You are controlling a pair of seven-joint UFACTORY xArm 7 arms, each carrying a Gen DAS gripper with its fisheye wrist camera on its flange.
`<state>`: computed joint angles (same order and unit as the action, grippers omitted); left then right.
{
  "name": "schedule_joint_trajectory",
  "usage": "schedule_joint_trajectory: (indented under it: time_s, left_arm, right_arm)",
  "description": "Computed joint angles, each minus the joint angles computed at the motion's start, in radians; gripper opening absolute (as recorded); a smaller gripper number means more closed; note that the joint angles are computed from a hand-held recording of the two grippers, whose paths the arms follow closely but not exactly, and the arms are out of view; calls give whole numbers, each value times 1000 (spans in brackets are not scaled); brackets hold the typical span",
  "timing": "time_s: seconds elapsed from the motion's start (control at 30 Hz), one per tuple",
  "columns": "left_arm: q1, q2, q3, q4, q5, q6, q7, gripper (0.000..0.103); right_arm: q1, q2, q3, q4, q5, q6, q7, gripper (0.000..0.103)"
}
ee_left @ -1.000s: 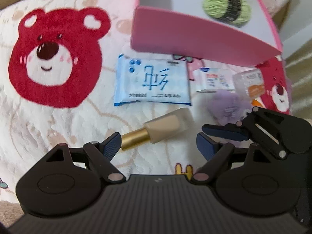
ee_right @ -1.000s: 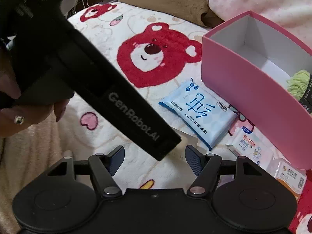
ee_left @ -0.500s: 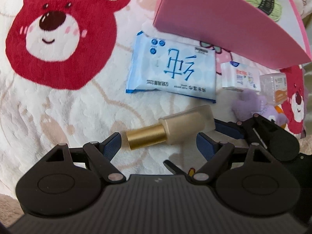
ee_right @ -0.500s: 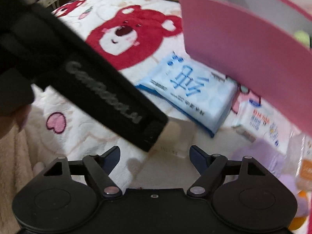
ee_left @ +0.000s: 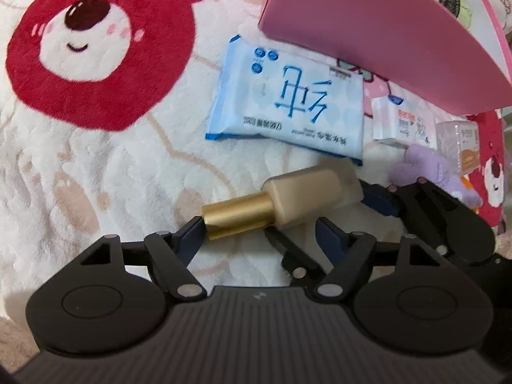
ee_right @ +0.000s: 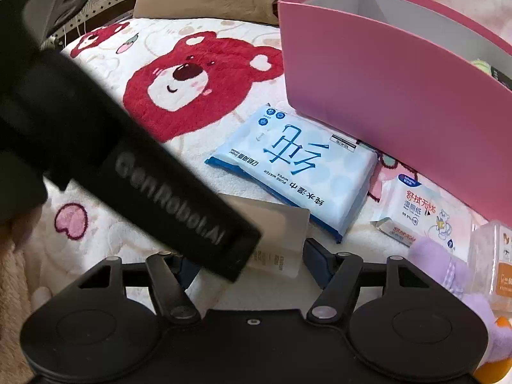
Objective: Organize objects
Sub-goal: 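Close the left gripper on the cosmetic tube and lift it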
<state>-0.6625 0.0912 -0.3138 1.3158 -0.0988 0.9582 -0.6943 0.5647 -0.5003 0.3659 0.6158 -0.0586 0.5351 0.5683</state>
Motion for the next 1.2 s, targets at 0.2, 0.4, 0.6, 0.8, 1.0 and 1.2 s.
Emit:
schedule_joint_trajectory:
  time_s: [0.2,0.4,0.6,0.8,1.0,1.2]
  left_arm:
    - [4,-48,0,-43,11,-43,-41,75]
    - [1,-76,-10,-92,4,-127,-60,72]
    - [-16,-42,-16,-58,89,-146,-108,71]
    - [-26,-28,-12,-48,121,-131,-134,73]
    - [-25,-94,-18,-108,191,-159,-181,73]
    - [-18,-102,-29,-124,228,-216,-217,70]
  right_arm:
    - [-4,-51,9,-9,-7,31,21,69]
    - [17,-107,-20,-45,45,57,21,69]
    - [10,-84,-22,-52,55,19,17,69]
    - [3,-26,-24,-46,41,-27,-17,72]
    - [0,-19,-20,-41,36,-27,-20,72]
    - [0,-5,-24,-39,31,-43,-18,73]
